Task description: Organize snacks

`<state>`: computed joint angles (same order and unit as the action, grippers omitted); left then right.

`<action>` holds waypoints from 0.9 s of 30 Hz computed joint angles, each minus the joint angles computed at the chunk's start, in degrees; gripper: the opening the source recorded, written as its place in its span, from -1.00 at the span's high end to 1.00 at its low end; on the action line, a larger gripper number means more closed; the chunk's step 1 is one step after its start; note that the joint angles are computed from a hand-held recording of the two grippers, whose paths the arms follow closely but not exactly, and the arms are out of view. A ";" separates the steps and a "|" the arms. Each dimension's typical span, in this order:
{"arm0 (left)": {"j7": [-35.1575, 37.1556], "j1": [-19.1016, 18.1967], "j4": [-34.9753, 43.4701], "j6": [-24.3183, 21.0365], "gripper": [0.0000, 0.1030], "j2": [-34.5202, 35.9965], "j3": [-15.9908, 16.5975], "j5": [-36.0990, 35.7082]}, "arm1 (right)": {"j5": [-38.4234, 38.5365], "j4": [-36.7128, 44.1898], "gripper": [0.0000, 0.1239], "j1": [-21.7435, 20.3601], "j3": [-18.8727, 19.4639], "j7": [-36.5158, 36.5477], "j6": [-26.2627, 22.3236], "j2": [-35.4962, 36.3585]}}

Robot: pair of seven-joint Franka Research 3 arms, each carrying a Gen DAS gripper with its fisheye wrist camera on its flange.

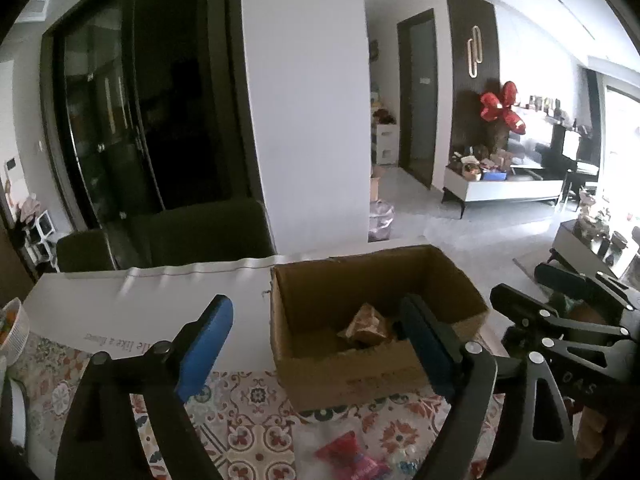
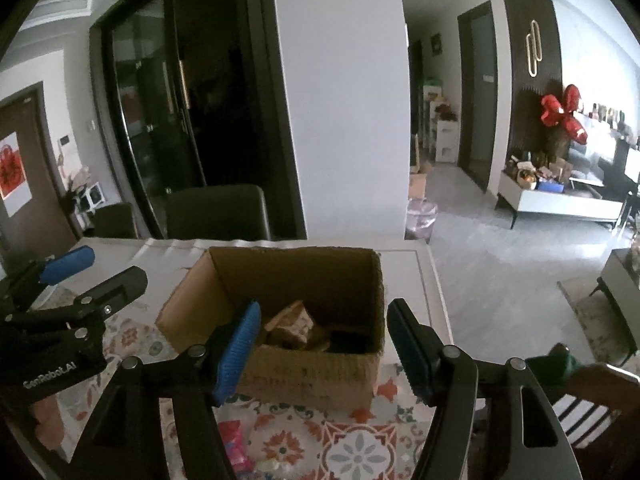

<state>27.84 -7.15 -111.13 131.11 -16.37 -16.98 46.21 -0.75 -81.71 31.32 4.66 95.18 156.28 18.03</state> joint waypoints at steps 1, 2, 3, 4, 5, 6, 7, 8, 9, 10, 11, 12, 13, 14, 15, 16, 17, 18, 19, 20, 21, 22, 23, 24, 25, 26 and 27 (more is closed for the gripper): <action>-0.19 -0.17 -0.63 0.08 -0.68 -0.65 -0.12 0.06 | -0.59 -2.25 -0.08 0.23 -0.34 0.51 1.38 -1.45; -0.15 -0.37 -1.43 0.26 -0.68 -1.45 -0.24 0.07 | -1.58 -4.53 -0.07 0.54 -0.75 1.33 2.63 -2.95; -0.27 -0.53 -2.06 0.15 -0.68 -2.18 -0.60 0.25 | -1.91 -6.24 -0.07 0.47 -0.68 1.59 3.63 -4.05; -0.54 -0.57 -2.54 0.04 -0.68 -2.75 -0.94 0.49 | -1.87 -8.08 -0.07 0.24 -0.42 1.63 4.40 -5.29; -1.02 -0.69 -3.31 -0.07 -0.68 -3.61 -1.47 0.96 | -1.34 -9.97 -0.07 -0.18 0.05 1.34 5.23 -6.54; -1.29 -0.72 -3.85 -0.01 -0.68 -4.17 -1.75 1.25 | -1.02 -11.06 -0.07 -0.52 0.41 1.11 5.81 -7.24; -1.57 -0.78 -4.71 0.08 -0.68 -4.98 -1.96 1.46 | -1.31 -12.62 -0.07 -0.62 0.48 1.43 6.61 -8.29; -2.11 -0.82 -5.37 -0.25 -0.69 -5.76 -2.54 1.84 | -1.98 -14.37 -0.07 -0.64 0.45 2.11 7.67 -9.42; -2.57 -0.88 -5.83 -0.64 -0.69 -6.27 -3.04 2.05 | -2.59 -15.40 -0.07 -0.73 0.50 2.76 8.21 -10.11; -2.80 -0.99 -6.29 -0.91 -0.69 -6.74 -3.34 2.07 | -3.46 -16.94 -0.07 -0.77 0.45 3.84 9.00 -11.14; -3.07 -1.10 -6.68 -1.15 -0.69 -7.17 -3.61 2.09 | -3.79 -18.77 -0.07 -1.10 0.62 4.28 9.88 -12.41; -3.34 -1.23 -7.01 -1.32 -0.69 -7.55 -3.86 2.05 | -4.81 -19.89 -0.07 -1.28 0.74 5.18 10.34 -13.18; -3.54 -1.41 -7.49 -1.32 -0.69 -8.02 -4.02 1.97 | -6.63 -21.29 -0.07 -1.38 0.71 6.82 11.16 -14.08; -3.66 -1.69 -8.17 -1.29 -0.69 -8.67 -4.23 1.87 | -8.24 -22.85 -0.07 -1.63 0.81 8.27 12.10 -15.09; -3.75 -1.83 -8.59 -1.47 -0.69 -9.10 -4.48 1.81 | -9.06 -23.95 -0.07 -2.02 1.18 8.98 12.55 -15.84; -3.98 -1.94 -9.15 -1.59 -0.69 -9.63 -4.72 1.84 | -9.87 -25.34 -0.07 -2.43 1.55 9.79 13.18 -16.81; -4.22 -2.05 -9.64 -1.65 -0.69 -10.18 -5.00 1.98 | -9.97 -26.36 -0.07 -2.92 2.02 9.96 13.57 -17.53; -4.48 -2.17 -10.12 -1.92 -0.69 -10.67 -5.42 2.09 | -10.28 -27.47 -0.07 -3.38 2.49 10.45 14.01 -18.35; -4.76 -2.28 -10.54 -2.26 -0.69 -11.12 -5.79 2.16 | -10.77 -28.54 -0.07 -3.91 2.93 11.10 14.61 -19.06; -5.20 -2.47 -11.05 -2.58 -0.69 -11.61 -6.25 2.21 | -11.47 -29.38 -0.07 -4.47 3.39 11.81 14.95 -19.64; -5.47 -2.71 -11.50 -2.85 -0.69 -12.02 -6.54 2.10 | -11.76 -29.86 -0.07 -4.98 3.82 12.08 15.13 -20.00; -5.81 -2.88 -11.97 -3.00 -0.69 -12.41 -6.75 2.06 | -12.67 -31.14 -0.08 -5.55 4.24 13.01 15.63 -20.81; -6.11 -3.16 -12.62 -3.20 -0.69 -12.89 -7.04 1.99 | -13.45 -32.54 -0.07 -6.16 4.74 13.84 16.14 -21.68; -6.21 -3.34 -12.94 -3.50 -0.69 -13.11 -7.25 1.92 | -15.02 -33.55 -0.07 -7.00 5.51 15.38 16.41 -22.42; -6.58 -3.53 -13.46 -3.75 -0.69 -13.38 -7.53 1.88 | -17.07 -34.60 -0.07 -8.08 6.37 17.28 16.75 -23.11; -6.80 -3.78 -13.75 -3.99 -0.69 -13.49 -7.73 1.70 | -19.54 -35.68 -0.08 -9.37 7.39 19.66 16.99 -23.81; -7.00 -4.10 -14.12 -4.10 -0.69 -13.53 -7.83 1.39 | -21.02 -36.86 -0.07 -10.34 8.19 21.23 17.32 -24.55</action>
<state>20.83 -11.25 -125.25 127.01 -29.90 -24.81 47.60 -21.77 -118.57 20.98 12.85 116.41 173.60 -6.52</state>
